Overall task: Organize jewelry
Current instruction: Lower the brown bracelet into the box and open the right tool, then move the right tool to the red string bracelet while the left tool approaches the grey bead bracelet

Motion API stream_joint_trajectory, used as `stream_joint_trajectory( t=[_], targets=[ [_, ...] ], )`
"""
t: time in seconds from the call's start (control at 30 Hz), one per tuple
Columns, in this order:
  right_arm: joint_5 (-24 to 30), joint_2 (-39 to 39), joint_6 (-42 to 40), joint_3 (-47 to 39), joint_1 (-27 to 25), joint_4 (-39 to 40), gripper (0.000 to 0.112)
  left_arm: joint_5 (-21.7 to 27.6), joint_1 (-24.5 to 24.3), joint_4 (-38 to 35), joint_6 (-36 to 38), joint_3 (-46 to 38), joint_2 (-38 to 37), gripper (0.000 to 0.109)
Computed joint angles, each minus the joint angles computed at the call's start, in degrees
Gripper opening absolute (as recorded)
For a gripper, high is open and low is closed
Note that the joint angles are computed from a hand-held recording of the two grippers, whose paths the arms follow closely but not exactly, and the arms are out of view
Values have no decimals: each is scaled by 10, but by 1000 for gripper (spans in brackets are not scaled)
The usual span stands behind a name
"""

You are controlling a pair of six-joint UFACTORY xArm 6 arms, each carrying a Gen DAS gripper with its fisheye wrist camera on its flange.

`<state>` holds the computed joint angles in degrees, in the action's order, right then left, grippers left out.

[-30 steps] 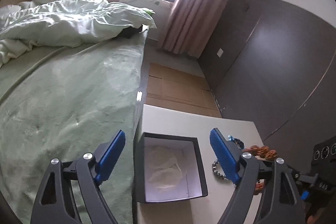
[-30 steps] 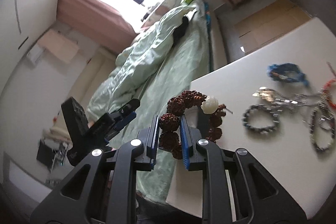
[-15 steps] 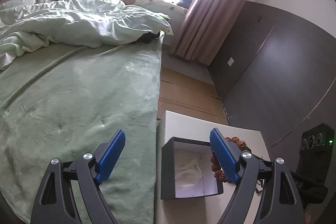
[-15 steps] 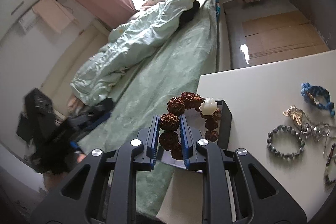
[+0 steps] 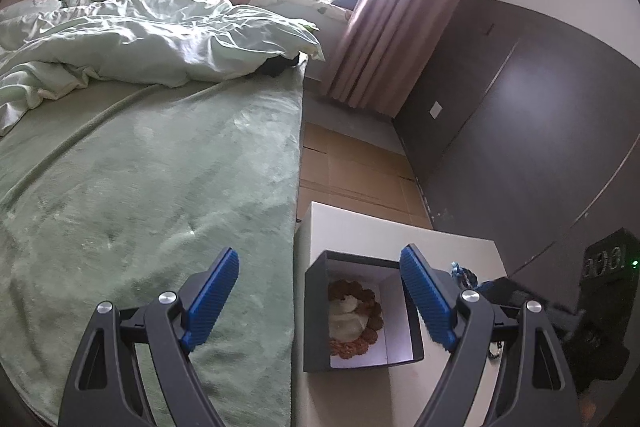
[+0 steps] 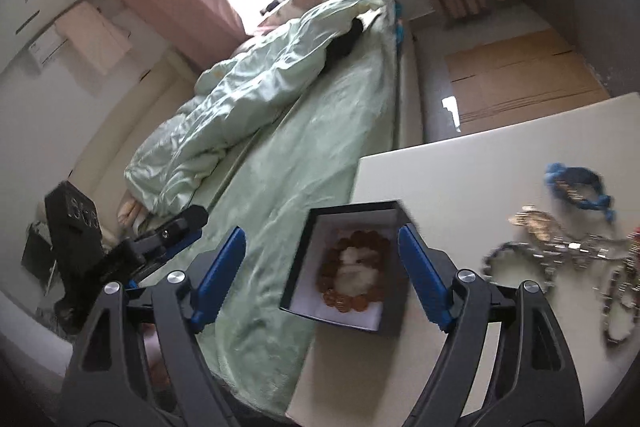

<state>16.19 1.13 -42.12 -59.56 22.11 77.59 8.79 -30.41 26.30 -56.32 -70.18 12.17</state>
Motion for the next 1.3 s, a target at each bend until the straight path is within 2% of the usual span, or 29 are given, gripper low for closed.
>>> stream_joint_trajectory(
  t=[0.07,0.1,0.2,0.23,0.3,0.5,0.67,0.93,1.13,1.3],
  targets=[
    [-4,-28,-2,27,-11,9,79,0,-6,-9,12,-4,4,82],
    [-5,-38,0,36,-14,9,79,1,-9,-5,11,-7,6,86],
    [-15,-73,19,71,-26,2,79,1,-16,39,-20,-17,10,95],
    [-18,-80,40,80,-28,-18,80,1,-18,40,-17,-19,11,95],
    [-21,-91,66,92,-31,-44,90,6,-27,36,-8,-26,16,95],
    [-46,-127,122,135,-36,-103,96,3,-46,19,18,-44,33,95],
    [-60,-168,125,172,-42,-97,98,3,-63,4,46,-58,46,95],
    [-66,-231,175,232,-68,-133,98,15,-86,-3,70,-82,68,95],
    [-64,-260,267,272,-90,-214,98,22,-101,-29,96,-105,90,95],
    [-53,-272,385,296,-119,-341,98,26,-113,-64,131,-131,114,95]
  ],
)
